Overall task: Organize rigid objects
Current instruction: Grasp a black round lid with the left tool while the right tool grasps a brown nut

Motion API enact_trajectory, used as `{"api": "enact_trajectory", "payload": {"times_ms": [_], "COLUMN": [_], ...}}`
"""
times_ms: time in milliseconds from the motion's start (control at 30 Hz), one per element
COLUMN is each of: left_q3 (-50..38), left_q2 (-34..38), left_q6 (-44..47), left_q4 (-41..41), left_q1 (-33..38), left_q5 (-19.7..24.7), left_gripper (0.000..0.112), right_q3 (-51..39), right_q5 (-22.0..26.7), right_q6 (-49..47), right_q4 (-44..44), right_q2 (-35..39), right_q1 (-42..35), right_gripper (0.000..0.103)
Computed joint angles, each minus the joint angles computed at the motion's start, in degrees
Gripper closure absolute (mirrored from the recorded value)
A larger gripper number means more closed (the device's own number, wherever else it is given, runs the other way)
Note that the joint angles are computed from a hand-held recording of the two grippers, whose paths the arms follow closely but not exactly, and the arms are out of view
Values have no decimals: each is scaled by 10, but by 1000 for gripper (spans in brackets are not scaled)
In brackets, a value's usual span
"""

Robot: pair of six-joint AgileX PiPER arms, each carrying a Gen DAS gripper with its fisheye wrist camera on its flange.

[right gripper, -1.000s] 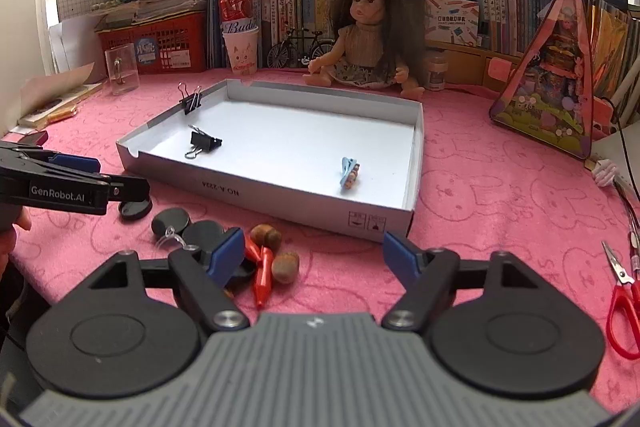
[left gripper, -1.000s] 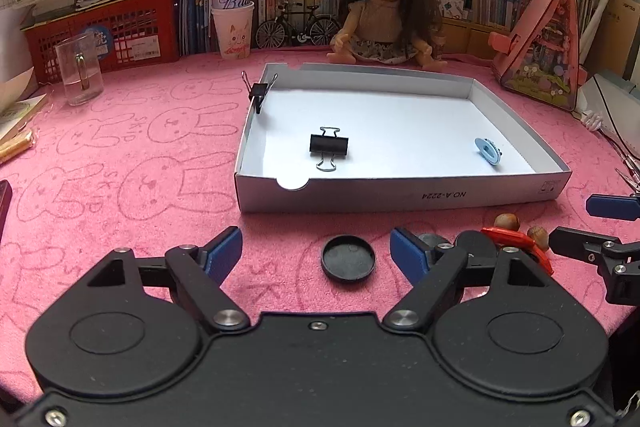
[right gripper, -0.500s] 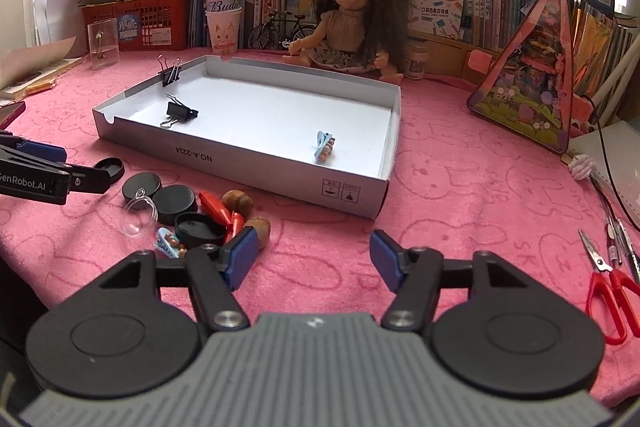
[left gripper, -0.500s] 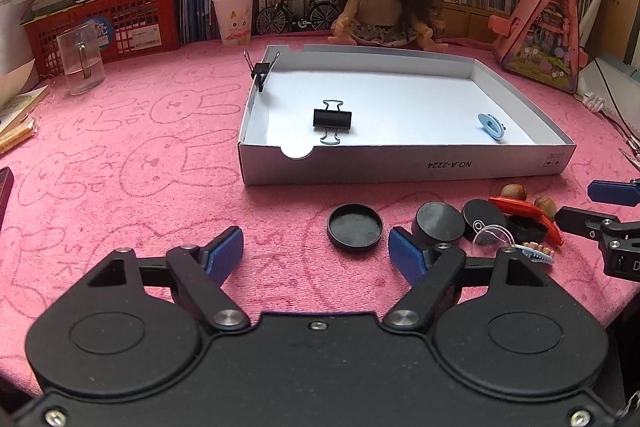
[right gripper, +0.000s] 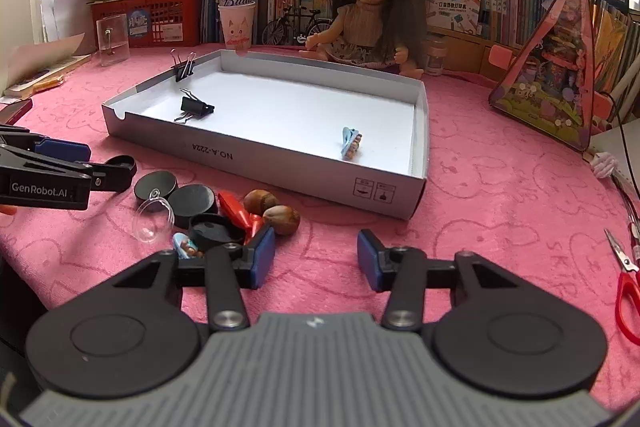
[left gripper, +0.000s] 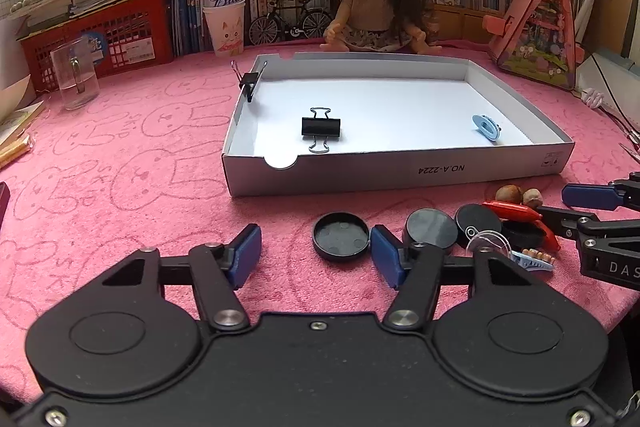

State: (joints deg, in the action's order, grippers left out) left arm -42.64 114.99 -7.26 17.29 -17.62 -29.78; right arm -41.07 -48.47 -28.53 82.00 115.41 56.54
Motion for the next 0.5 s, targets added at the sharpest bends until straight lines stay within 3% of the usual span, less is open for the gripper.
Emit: {"api": "enact_trajectory", "payload": {"times_ms": [500], "left_q3": [-8], "left_q2": [3], "left_q6": [-4], "left_q4": [2], "left_q1": [-2], "left_q5": [2], "left_gripper": [64], "right_q3": [-11], "right_q5": [8], "right_q6": [29], "right_q4": [-44], "right_q2": [8], "right_q1": [-16], "right_gripper": [56]}}
